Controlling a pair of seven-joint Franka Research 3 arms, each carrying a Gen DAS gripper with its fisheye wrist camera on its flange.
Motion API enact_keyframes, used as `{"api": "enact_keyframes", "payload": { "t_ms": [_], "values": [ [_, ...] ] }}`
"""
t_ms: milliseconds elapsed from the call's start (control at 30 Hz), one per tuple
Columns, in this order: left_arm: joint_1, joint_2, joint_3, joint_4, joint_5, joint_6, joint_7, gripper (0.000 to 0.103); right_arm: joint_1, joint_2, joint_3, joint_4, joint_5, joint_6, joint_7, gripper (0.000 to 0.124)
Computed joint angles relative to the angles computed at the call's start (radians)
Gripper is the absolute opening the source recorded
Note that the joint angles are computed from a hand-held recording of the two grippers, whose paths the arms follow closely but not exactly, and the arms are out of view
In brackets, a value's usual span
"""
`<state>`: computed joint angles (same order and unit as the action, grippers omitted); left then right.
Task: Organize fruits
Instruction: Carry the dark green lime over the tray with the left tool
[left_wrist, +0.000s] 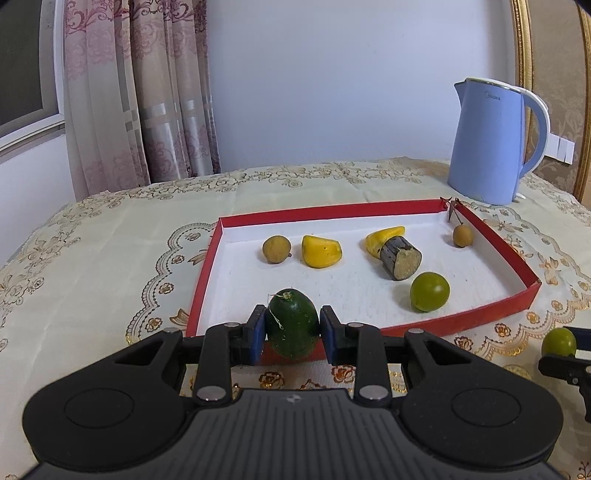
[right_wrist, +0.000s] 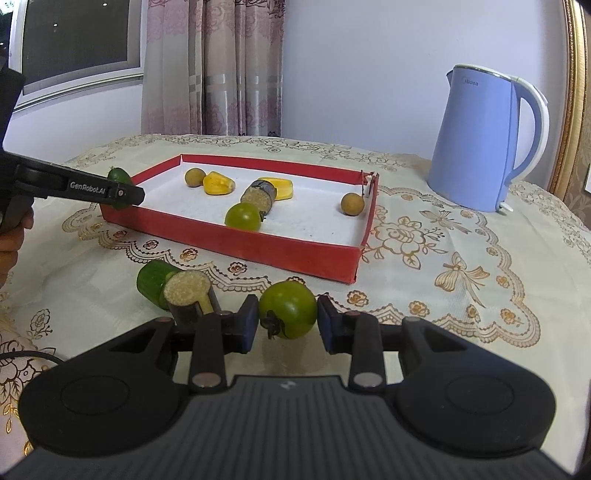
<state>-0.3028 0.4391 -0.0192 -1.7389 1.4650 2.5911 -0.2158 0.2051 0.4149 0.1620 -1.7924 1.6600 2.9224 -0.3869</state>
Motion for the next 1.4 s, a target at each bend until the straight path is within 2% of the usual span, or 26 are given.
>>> {"api": "enact_keyframes", "payload": {
  "t_ms": [333, 733, 900, 1100, 1400],
  "values": [
    [0.003, 0.046, 0.013, 0.066, -0.048, 0.013, 0.055, 0.03, -0.004, 0.004, 0.004, 0.0, -0.014, -0.003, 0.015, 0.032],
    [0.009, 0.157, 0.073, 0.238, -0.163, 0.07, 0.136, 0.03, -0.007, 0.013, 0.011, 0.007, -0.03, 0.004, 0.027, 0.032],
    [0.006, 0.199, 0.091, 0.265, -0.221, 0.087, 0.181, 0.03, -0.006, 0.013, 0.014, 0.01, -0.017, 0.007, 0.01, 0.032],
    [-0.018, 0.214, 0.126, 0.274, -0.257, 0.065, 0.193, 0.03, -0.004, 0.013, 0.01, 0.012, -0.014, 0.006, 0.006, 0.032],
    [-0.016, 0.242, 0.132, 0.301, -0.311, 0.041, 0.224, 0.03, 0.004, 0.005, 0.007, 0.004, 0.002, 0.013, -0.019, 0.032]
  ]
}}
